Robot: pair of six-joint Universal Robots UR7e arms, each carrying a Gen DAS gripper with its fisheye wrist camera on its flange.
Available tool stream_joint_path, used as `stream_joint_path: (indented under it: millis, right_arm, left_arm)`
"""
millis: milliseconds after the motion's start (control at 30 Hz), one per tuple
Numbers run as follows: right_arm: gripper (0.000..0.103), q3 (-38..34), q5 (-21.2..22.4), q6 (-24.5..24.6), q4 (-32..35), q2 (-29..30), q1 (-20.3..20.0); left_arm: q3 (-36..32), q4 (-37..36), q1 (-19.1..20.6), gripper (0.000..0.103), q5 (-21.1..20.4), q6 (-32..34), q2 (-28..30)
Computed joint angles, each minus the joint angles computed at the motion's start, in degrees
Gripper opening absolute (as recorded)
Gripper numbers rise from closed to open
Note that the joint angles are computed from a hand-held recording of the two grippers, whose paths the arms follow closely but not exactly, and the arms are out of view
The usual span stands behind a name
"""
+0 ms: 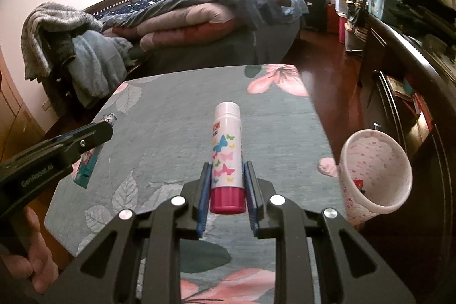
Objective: Collect trash
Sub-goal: 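Carry the tube and glue stick over the wastebasket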
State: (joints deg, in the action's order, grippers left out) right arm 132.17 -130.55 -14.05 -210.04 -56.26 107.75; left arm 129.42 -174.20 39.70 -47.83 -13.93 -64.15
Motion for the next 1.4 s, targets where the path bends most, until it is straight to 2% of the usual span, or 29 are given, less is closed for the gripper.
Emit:
stream_joint_path:
  millis: [933,1400]
  right_arm:
    - [0.024,6.3,3.0,-2.0,-3.4,-15.5,-14.7]
    - [0.024,8.5,3.6,-2.1,-5.8,-21.0,-22.3]
  left_arm:
    - [-18.1,3.2,-1.4,0.022,-13.1,9.1,19.7]
    - [-26.7,5.3,-2.7,0.022,-20.1,13.6,28.3]
